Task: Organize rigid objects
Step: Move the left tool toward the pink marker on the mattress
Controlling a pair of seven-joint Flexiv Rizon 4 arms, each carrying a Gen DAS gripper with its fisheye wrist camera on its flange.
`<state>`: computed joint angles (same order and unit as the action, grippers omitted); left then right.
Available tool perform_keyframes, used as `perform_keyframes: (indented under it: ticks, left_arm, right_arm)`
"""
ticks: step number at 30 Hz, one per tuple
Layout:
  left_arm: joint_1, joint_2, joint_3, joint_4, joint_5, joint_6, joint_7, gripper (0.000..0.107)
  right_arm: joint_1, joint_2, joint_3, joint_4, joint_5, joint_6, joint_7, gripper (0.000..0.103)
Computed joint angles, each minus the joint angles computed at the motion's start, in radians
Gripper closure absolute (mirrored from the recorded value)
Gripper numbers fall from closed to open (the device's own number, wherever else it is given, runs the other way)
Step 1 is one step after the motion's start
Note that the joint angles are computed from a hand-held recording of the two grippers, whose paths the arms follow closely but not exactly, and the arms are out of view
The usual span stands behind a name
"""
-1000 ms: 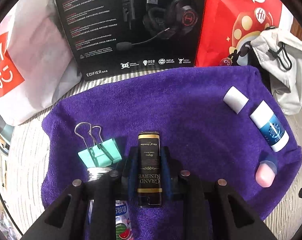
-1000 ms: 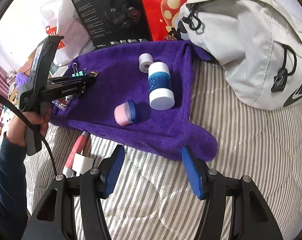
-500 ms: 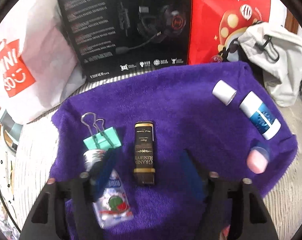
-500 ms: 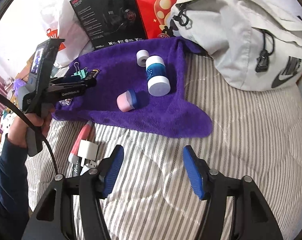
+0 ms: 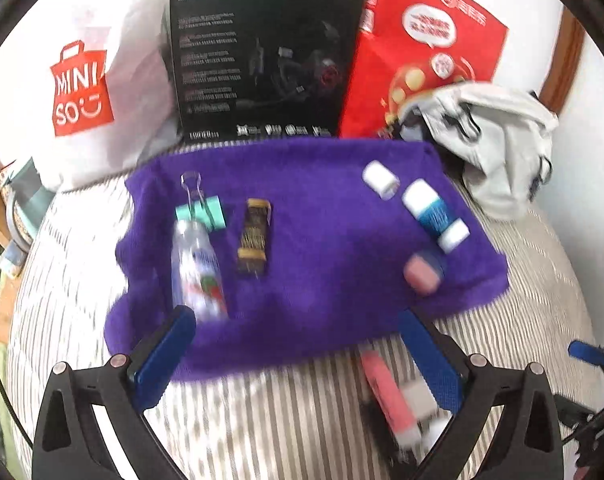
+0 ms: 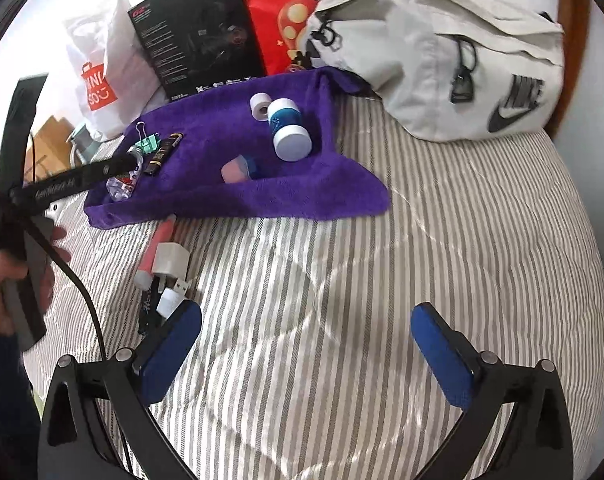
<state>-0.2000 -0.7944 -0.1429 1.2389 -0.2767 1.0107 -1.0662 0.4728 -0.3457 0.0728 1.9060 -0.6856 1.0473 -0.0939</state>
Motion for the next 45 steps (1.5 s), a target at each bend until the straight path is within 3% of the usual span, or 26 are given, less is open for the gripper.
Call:
perform_keyframes:
  ticks: [6,13,20,25,30,37,41,45]
  left_arm:
    - [-0.006,0.075,0.017,0.163,0.030,0.064,0.000,0.004]
    - [0.034,0.128,-0.027,0.297,-0.008,0.076,0.069,0.004]
    - [-0.015,0.108,0.019,0.284,0.031,0.076,0.025,0.004]
    - [-0.001,0.107,0.008,0.290,0.024,0.089,0.023,0.004]
    - [-0.047,0.096,0.112,0.247,0.124,0.087,-0.067,0.004]
    - [0.084,0.112,-0.067,0.307,-0.053,0.051,0.051,0.004]
    - [0.018,0.102,-0.004,0.279,-0.011,0.051,0.012,0.004]
    - [0.002,0.096,0.002,0.266,-0.002,0.041,-0.004,0.004]
  right_arm:
    - [0.018,0.033,0.014,0.048,-0.025,0.000,0.078,0.000]
    - [0.029,0.065,0.035,0.115,-0.066,0.024,0.163,0.000]
    - [0.032,0.057,0.049,0.127,-0.039,0.036,0.153,0.000]
    - [0.036,0.056,0.044,0.126,-0.045,0.046,0.152,0.000]
    - [0.036,0.043,0.044,0.109,-0.040,0.041,0.132,0.000]
    - [0.041,0.005,0.050,0.062,0.021,0.029,0.049,0.000]
    - [0.048,-0.007,0.049,0.047,0.051,0.019,0.019,0.000]
    - [0.052,-0.010,0.048,0.046,0.070,0.017,-0.002,0.000]
